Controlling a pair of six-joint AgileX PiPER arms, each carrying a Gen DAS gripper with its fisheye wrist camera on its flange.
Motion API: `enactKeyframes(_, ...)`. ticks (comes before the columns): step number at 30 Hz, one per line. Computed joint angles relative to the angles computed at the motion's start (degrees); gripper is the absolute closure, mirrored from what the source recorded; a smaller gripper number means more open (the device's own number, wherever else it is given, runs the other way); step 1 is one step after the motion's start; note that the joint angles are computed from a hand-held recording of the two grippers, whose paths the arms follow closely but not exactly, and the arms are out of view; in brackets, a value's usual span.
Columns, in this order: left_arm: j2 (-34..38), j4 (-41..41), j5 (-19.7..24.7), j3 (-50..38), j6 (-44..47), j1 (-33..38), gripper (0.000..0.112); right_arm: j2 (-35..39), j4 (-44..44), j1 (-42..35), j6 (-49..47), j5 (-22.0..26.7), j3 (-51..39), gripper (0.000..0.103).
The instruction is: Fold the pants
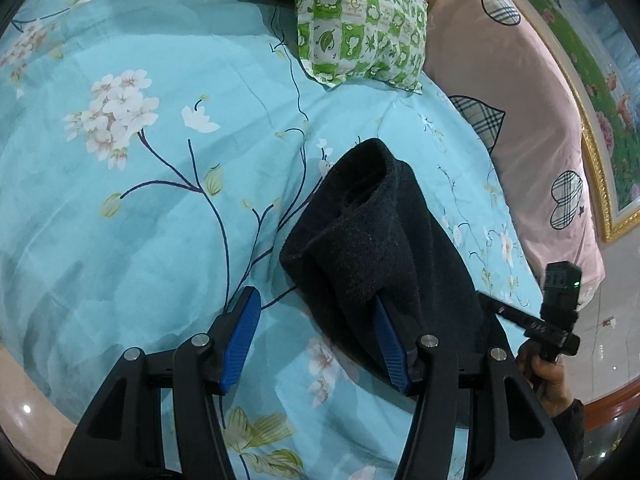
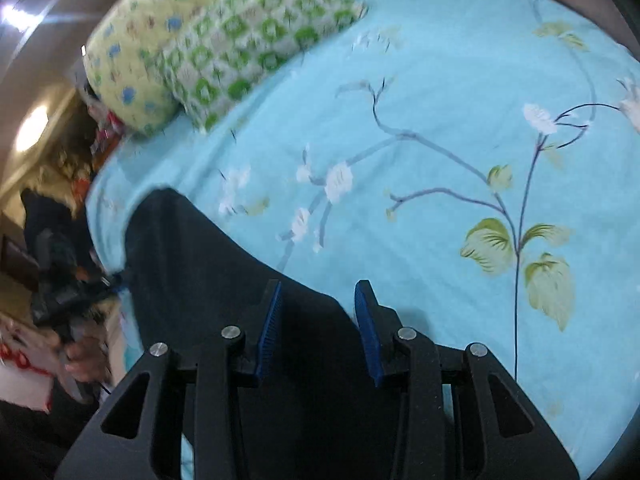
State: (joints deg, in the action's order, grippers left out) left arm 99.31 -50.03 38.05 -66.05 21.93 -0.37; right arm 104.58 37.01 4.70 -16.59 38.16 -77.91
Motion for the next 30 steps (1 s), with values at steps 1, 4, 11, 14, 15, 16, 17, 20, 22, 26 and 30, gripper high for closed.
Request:
enactKeyframes(1, 0.4, 0.3, -0.3, -0.5, -0.5, -0.2, 0.055, 1.3, -1.9, 0.3, 0.6, 1.7, -1.4, 0.064)
enactKeyframes(4, 1.5, 1.8, -1.1, -1.8, -1.8, -1.2, 0.055, 2.4, -2.2, 0.5, -2.3, 3.9, -2.5, 0.073)
enactKeyframes(11, 3.7, 10.6, -5.7, -5.4, -6.7, -5.8, 0.082, -0.2, -14.5, 5.4, 3.9, 5.8, -3.8, 0.088)
enactKeyframes(14, -0.6, 1.7, -6.8, -1.6, 3.4, -5.2, 0.094, -3.9, -23.4, 9.0, 10.2, 3.7, -2.3, 0.090)
enactKeyframes(15, -2.4, -2.4, -6.1, 0.0, 7.7, -4.4, 0.095, -5.4, -26.0, 9.9, 12.4, 2.9, -1.5, 0.090)
enactKeyframes(16, -4.0, -5.0, -5.7, 1.2, 10.2, -3.8, 0.095, -7.0, -28.4, 10.6, 14.4, 2.2, -0.9, 0.090)
enactKeyframes(17, -5.6, -8.0, -5.1, 2.5, 13.2, -3.0, 0.095, -8.6, -32.2, 11.7, 17.6, 1.7, -0.5, 0.090)
enactKeyframes(20, -10.7, -18.5, -1.4, 6.9, 23.8, 0.8, 0.095, -10.7, -44.0, 15.1, 27.3, 1.4, -1.1, 0.090)
enactKeyframes(22, -13.3, -22.7, -0.1, 9.5, 29.2, 2.2, 0.095, -10.0, -53.1, 17.7, 34.4, 1.4, -1.8, 0.091)
enactKeyframes(26, -13.2, -16.9, -5.6, 9.7, 26.9, -0.7, 0.096, -4.1, -62.0, 20.3, 41.5, 1.8, -5.8, 0.091)
enactKeyframes(30, -10.3, -12.3, -10.8, 9.2, 25.1, -2.5, 0.096, 2.4, -67.2, 21.8, 45.8, 2.6, -9.3, 0.091)
